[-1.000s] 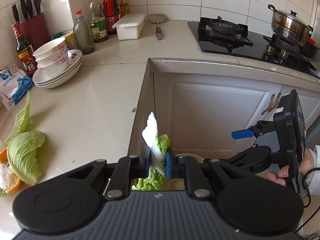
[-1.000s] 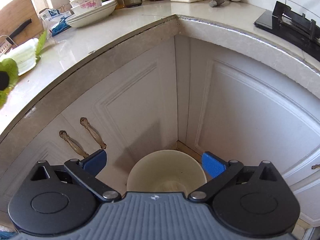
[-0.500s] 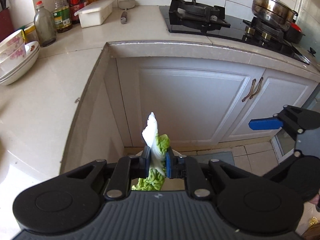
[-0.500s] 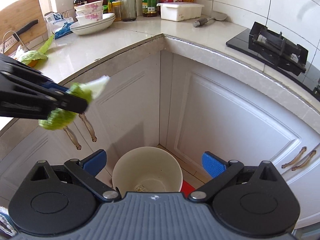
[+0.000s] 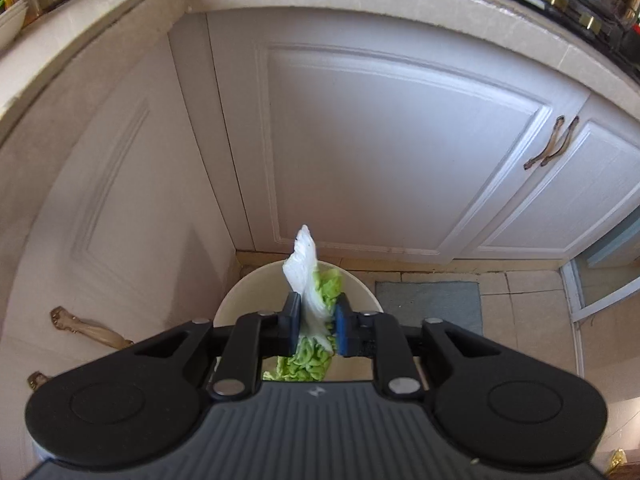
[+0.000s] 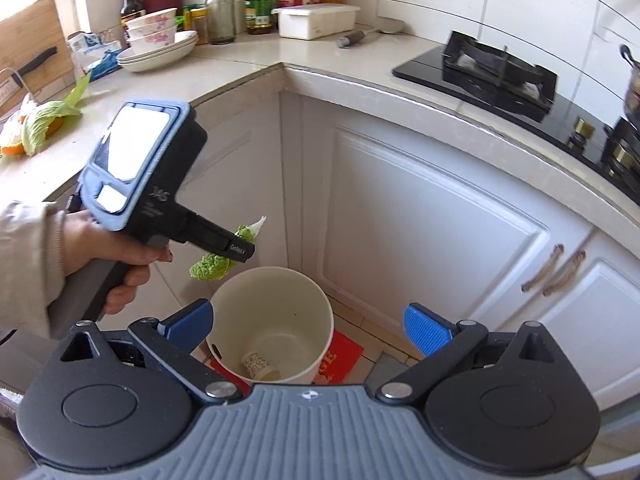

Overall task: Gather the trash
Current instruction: 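Carry the bok choy leaf over the bin and open the left gripper, then move both tools back to the counter scraps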

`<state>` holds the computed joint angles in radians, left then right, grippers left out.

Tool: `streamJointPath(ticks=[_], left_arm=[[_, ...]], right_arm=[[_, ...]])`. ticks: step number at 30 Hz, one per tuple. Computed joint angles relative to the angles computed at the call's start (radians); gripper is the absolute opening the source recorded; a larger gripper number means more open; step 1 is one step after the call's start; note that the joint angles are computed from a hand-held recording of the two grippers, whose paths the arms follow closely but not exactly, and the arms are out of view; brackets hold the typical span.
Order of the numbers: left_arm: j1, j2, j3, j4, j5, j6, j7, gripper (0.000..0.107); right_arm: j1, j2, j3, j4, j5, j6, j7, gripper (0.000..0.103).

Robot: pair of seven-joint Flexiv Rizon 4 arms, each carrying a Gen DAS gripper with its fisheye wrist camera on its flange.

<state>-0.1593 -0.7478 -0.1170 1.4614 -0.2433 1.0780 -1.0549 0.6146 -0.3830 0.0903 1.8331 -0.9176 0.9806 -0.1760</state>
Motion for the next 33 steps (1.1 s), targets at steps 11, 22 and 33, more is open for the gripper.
streamJointPath(ticks=[11,22,33], left_arm=[[-0.002,0.003,-0.009,0.002,0.017,0.073,0.008,0.084],[0.057,0.097,-0.078,0.096,-0.054,0.117,0.136,0.093],[0.144,0.256,-0.153,0.247,-0.231,0.166,0.297,0.093]], right_arm=[[-0.007,0.045,0.019,0.054,-0.025,-0.044,0.106,0.103],[-0.01,0.028,0.01,0.017,-0.076,-0.024,0.085,0.103],[0.003,0.01,-0.003,-0.034,-0.114,-0.01,0.063,0.103]])
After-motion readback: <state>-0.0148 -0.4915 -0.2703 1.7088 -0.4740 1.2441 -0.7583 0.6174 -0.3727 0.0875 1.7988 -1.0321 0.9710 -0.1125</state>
